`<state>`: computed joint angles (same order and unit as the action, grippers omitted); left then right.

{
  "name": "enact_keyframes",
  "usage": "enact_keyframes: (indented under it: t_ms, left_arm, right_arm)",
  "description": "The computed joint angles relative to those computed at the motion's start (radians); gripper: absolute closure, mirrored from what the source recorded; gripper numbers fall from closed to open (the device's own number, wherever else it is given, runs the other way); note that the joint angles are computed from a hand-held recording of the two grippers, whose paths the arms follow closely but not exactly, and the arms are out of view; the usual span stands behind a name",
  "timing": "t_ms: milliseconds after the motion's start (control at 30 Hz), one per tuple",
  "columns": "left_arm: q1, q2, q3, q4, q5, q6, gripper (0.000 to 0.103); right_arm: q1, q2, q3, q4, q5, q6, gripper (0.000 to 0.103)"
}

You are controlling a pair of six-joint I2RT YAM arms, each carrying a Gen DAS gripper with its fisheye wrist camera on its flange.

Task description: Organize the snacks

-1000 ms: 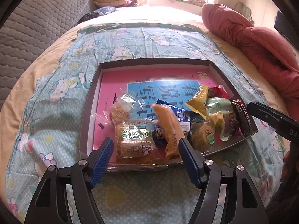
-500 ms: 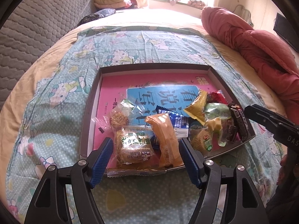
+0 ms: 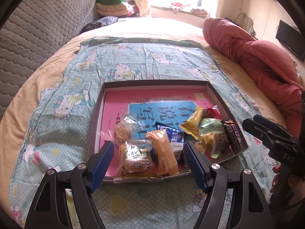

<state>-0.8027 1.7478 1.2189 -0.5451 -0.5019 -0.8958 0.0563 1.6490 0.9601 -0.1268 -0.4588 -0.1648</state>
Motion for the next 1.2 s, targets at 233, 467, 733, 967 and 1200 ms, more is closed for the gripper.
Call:
enact_keyframes:
  t_ms: [233,467,733,967,1200]
  left_arm:
    - [-0.048,-0.052,-0.018,-0.025,-0.028,-0.048,0.022]
    - [-0.141,-0.084,-0.047,-0.09,-0.051,-0.161,0.021]
    - [-0.231,-0.1,-0.097,-0.143,-0.091,-0.295,0.021]
    - [-0.278,-0.114,-0.116,-0.173,-0.085,-0.343,0.021]
    - [-0.296,-0.135,-0.134,-0.207,-0.084,-0.387,0.021]
  right_arm:
    - [0.006,-0.182,-0.148,0.061,-0.011,0.022,0.004]
    - [0.072,-0.374,-0.27,0.0,0.081,0.039,0.002]
    - [0.117,-0.468,-0.355,-0.118,0.178,0.081,0.002]
    - [0.19,-0.561,-0.408,-0.148,0.278,0.095,0.002]
    - [0.156,-0.583,-0.416,-0.166,0.28,0.113,0.002]
